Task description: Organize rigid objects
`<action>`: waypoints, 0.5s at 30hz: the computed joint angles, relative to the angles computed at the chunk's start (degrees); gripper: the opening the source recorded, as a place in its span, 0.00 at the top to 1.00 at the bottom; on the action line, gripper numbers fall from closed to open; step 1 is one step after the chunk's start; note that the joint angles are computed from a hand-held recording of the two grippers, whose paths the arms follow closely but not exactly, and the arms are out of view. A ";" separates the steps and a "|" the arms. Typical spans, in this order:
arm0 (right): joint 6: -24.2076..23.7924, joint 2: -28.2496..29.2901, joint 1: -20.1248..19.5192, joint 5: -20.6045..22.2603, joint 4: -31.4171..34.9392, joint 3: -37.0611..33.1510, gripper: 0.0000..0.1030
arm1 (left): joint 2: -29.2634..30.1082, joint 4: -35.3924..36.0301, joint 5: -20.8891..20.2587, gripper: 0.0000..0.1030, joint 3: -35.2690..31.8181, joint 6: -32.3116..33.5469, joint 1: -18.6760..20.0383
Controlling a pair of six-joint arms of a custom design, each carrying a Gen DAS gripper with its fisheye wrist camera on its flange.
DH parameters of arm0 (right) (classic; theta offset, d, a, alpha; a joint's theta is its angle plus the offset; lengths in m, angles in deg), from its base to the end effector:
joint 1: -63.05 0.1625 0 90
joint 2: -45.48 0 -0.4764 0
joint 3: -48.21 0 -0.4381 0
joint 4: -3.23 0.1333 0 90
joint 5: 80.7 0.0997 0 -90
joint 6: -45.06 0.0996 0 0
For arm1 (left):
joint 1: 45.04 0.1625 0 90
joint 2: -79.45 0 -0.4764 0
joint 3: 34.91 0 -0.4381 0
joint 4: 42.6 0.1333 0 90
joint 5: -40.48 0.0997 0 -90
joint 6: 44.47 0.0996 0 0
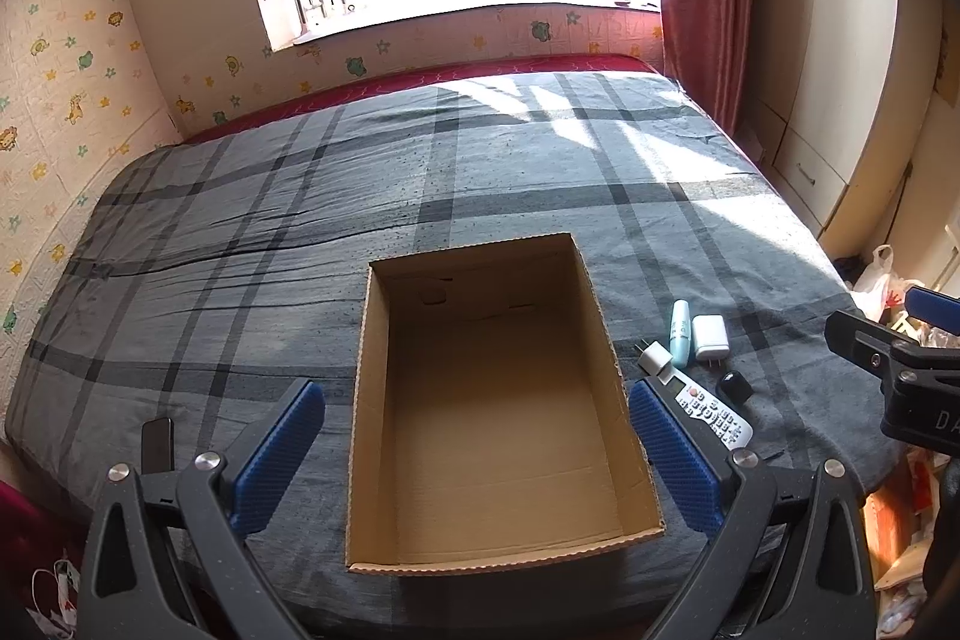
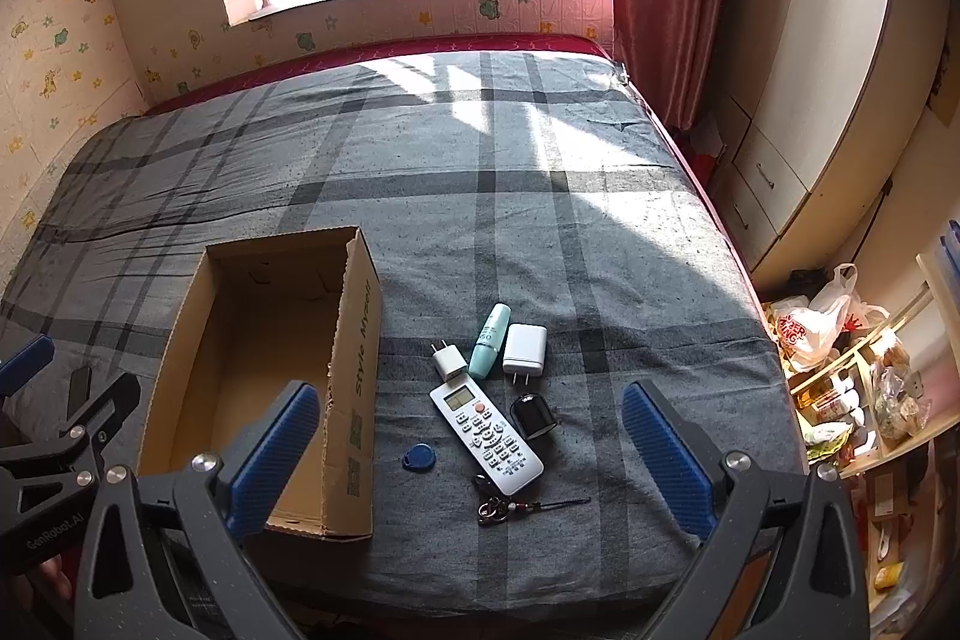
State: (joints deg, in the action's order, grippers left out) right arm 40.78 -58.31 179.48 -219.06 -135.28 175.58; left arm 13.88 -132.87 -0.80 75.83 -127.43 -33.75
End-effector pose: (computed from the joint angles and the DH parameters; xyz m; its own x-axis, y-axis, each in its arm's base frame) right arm 0.2335 -0.3376 0.4319 -0.7030 -0.0742 0.7073 -0.4574 0.8088 -0.3698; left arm -0.4791 -0.3079 0.1686 -0.6415 -0.0456 -0.7658 0.4732 0.7622 -0.4418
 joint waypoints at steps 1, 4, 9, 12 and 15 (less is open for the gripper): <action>0.02 0.04 -0.05 0.05 0.00 0.01 0.00 | -0.13 0.02 0.02 0.00 0.13 -0.14 0.01; -0.12 0.19 -0.07 0.25 -0.14 0.02 0.00 | -0.34 0.96 0.29 0.00 0.14 -0.82 0.10; -0.09 0.48 -0.32 0.55 -0.06 0.07 0.00 | -0.89 2.16 0.46 0.00 0.37 -1.75 0.21; -0.39 0.53 -0.41 0.65 -0.28 0.22 0.00 | -1.04 2.16 0.50 0.00 0.52 -1.77 0.31; -0.63 0.54 -0.34 0.83 -0.42 0.19 0.00 | -1.10 2.08 0.59 0.00 0.62 -1.85 0.28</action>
State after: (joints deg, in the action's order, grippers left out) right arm 40.15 -57.77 179.14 -218.22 -135.70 175.77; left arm 12.78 -130.80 -0.21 76.45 -129.28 -33.47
